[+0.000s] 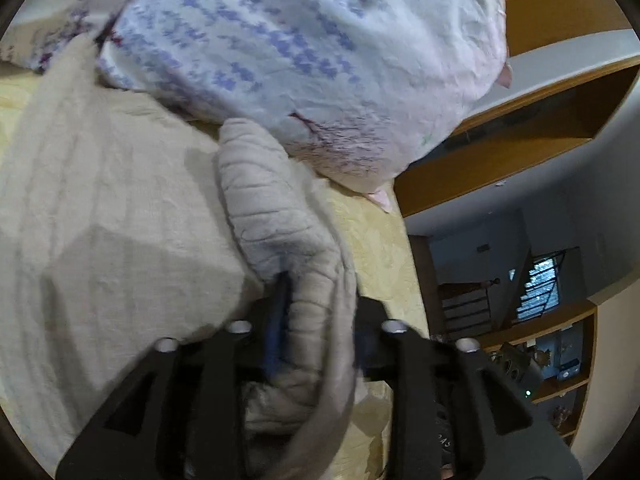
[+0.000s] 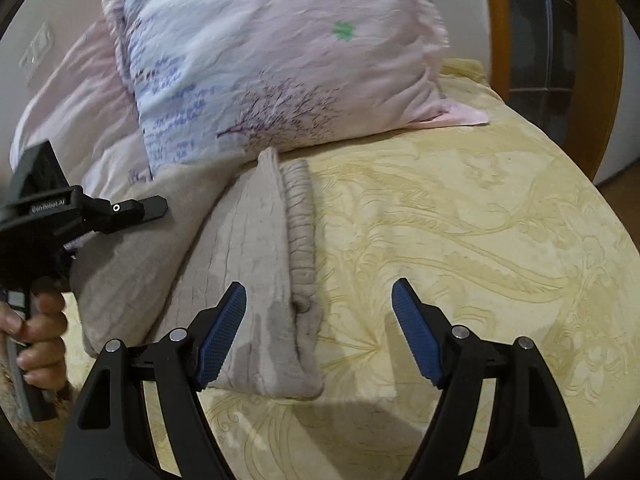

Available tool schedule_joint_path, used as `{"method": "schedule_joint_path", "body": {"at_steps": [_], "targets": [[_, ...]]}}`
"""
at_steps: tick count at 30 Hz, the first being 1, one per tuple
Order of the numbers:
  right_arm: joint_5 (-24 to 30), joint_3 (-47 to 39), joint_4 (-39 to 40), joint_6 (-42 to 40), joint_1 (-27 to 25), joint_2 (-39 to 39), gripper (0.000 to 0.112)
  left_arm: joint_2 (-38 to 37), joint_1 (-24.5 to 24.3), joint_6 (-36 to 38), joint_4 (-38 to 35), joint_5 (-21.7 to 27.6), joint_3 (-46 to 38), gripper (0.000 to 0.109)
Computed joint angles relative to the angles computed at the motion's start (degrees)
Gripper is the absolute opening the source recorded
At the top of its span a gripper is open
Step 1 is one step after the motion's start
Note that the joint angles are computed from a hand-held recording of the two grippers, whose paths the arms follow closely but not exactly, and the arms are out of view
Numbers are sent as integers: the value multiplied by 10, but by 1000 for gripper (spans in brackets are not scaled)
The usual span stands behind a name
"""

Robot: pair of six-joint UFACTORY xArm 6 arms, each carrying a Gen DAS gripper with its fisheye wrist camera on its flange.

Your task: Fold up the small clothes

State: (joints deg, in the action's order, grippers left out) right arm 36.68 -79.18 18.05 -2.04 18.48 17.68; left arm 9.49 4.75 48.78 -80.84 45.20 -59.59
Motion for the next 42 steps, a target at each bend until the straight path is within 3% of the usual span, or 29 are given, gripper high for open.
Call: {"method": "schedule_joint_path", "body": {"at_steps": [2,6,9,13,15,16,21,23,29,32,37,42], "targets": [[8,-5,58,-33,-11,-1,77,-2,3,12,-14,23,-4,67],[44,-26,182,-96,-32,8,77,-40,18,52,-27,42,23,74],[104,-56,288,-138,-52,26,76,-89,28,78,3,12,59,78],[180,-101,368,-157,-67,58,75,-169,2,112,62,-170,137,85],[202,-128,379,-146,-65,79,70,-182,-16,83,122,-258,162,86],[212,-146,372,-133,-61,94,69,-176,-12,64,150,-277,163,86],[233,-216,340,-82,-44,155,67,-143,25,-27,247,-261,168,86],[235,-234,330,-67,-38,174,64,-122,30,-26,236,-237,155,86],[241,-282,321,-44,-28,221,44,-100,39,-20,215,-200,143,86],[235,-291,327,-36,-27,234,23,-105,34,-14,215,-209,149,86],[174,-246,323,-86,-17,195,16,-109,19,-18,228,-238,154,89],[132,-236,290,-106,-9,169,14,-115,19,-7,215,-226,154,90]]}}
